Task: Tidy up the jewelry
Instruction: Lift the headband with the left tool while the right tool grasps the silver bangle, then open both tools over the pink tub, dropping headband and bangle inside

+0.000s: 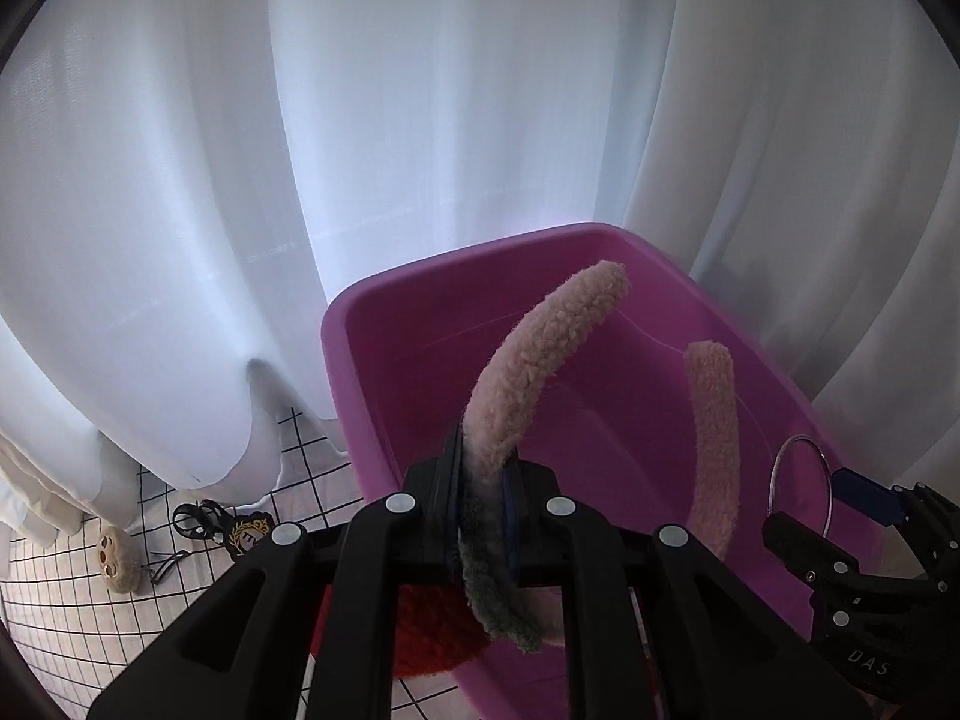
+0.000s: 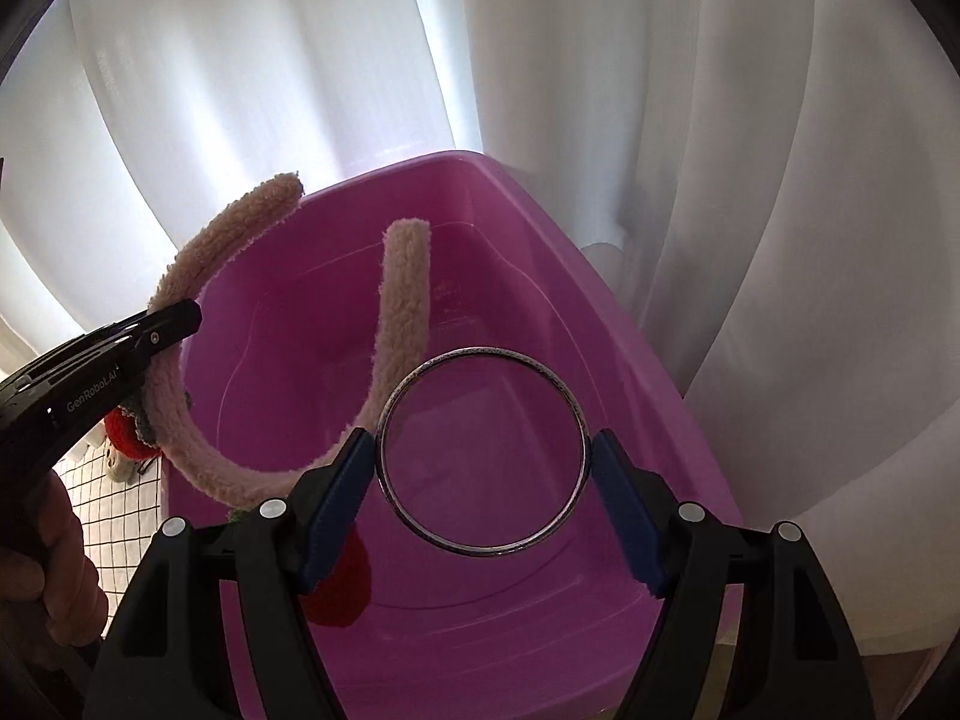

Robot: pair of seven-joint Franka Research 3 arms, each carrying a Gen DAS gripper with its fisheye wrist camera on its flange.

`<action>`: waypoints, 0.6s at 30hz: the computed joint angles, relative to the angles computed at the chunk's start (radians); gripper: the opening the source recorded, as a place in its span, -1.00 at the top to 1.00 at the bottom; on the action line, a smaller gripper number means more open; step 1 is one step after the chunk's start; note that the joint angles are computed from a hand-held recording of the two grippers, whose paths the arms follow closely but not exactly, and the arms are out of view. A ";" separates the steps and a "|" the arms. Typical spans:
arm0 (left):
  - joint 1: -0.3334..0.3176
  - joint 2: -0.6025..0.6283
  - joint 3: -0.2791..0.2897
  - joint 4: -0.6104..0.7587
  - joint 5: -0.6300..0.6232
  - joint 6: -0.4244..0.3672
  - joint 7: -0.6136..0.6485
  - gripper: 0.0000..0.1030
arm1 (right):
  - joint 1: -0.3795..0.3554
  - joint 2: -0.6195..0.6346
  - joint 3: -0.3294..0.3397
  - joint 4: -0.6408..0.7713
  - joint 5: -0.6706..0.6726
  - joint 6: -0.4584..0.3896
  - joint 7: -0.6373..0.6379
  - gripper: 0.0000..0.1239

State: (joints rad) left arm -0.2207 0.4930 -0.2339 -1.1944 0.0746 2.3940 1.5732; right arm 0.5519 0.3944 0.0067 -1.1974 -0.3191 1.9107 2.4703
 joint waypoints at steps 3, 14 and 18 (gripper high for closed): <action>-0.019 0.029 0.014 0.025 0.032 -0.022 -0.009 0.56 | -0.015 -0.003 0.004 -0.018 0.029 0.013 -0.012 -0.16; -0.049 0.041 0.045 0.037 0.129 0.000 -0.093 -0.58 | -0.035 -0.045 0.006 -0.088 0.041 0.050 0.014 -0.17; -0.040 0.035 0.042 0.029 0.124 -0.004 -0.103 -0.60 | -0.042 -0.062 0.011 -0.122 0.041 0.078 0.015 -0.17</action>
State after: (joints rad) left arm -0.2608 0.5276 -0.1924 -1.1651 0.1985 2.3899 1.4698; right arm 0.5096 0.3322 0.0178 -1.3192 -0.2777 1.9884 2.4850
